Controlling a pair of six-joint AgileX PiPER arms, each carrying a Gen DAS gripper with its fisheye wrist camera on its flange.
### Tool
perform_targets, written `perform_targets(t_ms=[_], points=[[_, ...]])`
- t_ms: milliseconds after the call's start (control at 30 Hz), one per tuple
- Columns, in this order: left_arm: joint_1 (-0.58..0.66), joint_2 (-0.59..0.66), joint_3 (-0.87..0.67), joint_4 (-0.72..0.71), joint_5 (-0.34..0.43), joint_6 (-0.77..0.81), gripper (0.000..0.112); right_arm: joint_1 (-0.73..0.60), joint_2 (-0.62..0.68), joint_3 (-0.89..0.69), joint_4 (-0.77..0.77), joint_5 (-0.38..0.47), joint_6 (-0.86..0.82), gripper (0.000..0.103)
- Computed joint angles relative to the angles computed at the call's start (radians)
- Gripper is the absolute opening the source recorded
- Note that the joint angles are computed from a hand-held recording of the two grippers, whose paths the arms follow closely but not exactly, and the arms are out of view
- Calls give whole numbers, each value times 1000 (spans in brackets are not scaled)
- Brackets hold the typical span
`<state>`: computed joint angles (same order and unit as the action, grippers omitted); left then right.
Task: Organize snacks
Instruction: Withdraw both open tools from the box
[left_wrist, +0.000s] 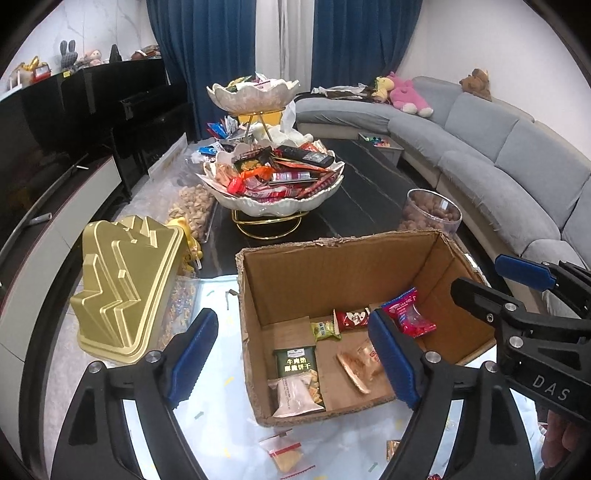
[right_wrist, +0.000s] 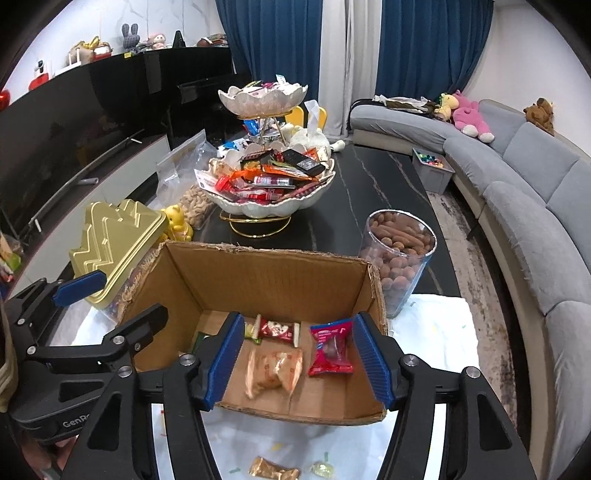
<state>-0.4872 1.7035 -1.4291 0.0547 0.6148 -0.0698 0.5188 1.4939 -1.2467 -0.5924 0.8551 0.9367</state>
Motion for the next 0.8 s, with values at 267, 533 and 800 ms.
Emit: perform_targets(t_ms=[267, 533, 800], points=[[-2, -46, 19, 10, 12, -14, 85, 40, -31, -8, -31, 44, 25, 62], [-13, -100, 43, 31, 24, -34, 85, 95, -72, -10, -71, 108, 62, 62], [-27, -161, 69, 57, 42, -56, 85, 160, -128, -3, -114, 177, 107, 62]])
